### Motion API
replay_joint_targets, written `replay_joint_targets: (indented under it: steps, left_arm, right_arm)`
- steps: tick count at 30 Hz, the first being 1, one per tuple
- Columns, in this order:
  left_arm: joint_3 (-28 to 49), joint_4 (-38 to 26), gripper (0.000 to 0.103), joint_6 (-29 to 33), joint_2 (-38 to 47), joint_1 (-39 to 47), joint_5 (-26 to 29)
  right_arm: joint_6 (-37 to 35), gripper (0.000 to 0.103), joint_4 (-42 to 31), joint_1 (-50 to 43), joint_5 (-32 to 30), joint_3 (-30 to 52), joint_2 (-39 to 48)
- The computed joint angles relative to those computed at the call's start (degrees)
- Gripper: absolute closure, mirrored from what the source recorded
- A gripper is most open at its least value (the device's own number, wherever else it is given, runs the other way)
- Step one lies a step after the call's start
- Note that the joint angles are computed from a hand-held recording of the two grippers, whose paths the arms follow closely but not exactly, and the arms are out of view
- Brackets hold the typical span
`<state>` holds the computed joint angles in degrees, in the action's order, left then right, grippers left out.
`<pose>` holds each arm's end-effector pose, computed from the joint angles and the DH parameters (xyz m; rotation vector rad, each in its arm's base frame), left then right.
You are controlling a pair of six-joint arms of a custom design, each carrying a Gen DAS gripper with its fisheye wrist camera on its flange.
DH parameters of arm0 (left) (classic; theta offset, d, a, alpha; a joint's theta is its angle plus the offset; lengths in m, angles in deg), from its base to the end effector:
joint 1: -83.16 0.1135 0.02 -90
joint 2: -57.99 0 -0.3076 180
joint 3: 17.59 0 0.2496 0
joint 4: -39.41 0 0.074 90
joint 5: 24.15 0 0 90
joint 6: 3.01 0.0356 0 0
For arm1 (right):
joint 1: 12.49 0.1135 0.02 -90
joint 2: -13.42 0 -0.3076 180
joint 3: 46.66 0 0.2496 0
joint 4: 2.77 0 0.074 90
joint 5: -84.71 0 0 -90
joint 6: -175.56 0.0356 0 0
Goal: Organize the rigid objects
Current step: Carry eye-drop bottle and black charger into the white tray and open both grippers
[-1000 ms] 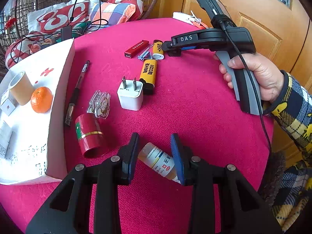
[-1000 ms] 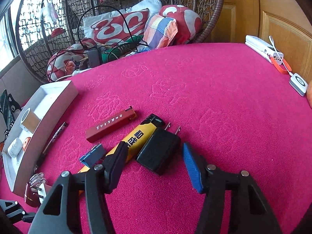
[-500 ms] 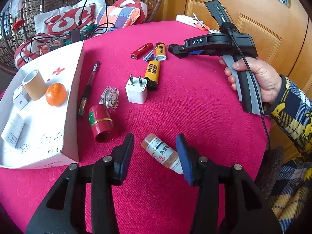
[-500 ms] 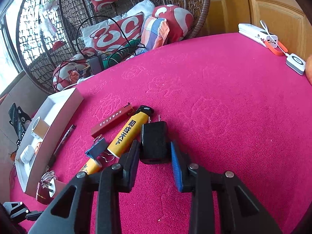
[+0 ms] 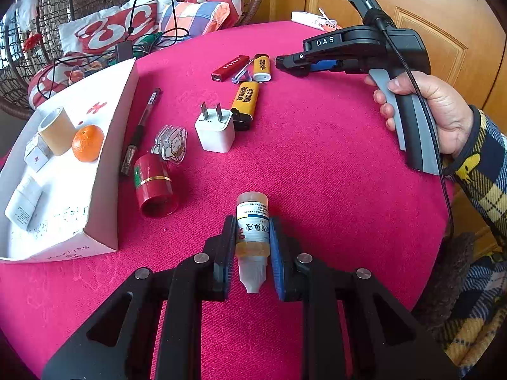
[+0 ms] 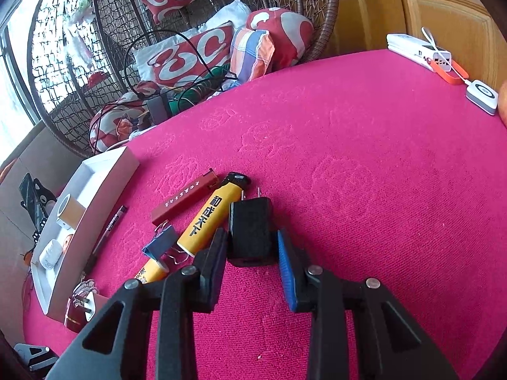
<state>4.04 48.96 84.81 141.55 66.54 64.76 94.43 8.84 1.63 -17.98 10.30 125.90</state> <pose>0.1629 -0.0479 0.1121 0.3047 2.4697 -0.1151 0.3445 0.0947 0.1166 -0.2193 2.3490 0.4566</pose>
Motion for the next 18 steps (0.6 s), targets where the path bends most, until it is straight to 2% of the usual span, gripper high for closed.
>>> replay_joint_targets:
  steps: [4, 10, 18]
  left_arm:
    - [-0.6, -1.0, 0.084, 0.2, -4.6, 0.3, 1.2]
    - [-2.2, -1.4, 0.084, -0.1, -11.5, 2.8, 3.8]
    - [-2.2, -6.3, 0.084, 0.1, -21.4, 8.0, 6.5]
  right_arm:
    - [2.3, 0.074, 3.4, -0.6, -3.1, -3.8, -2.9]
    - [3.7, 0.074, 6.7, -0.4, -5.3, -9.1, -11.9]
    - [4.2, 0.074, 6.6, 2.2, -7.7, -11.4, -19.3]
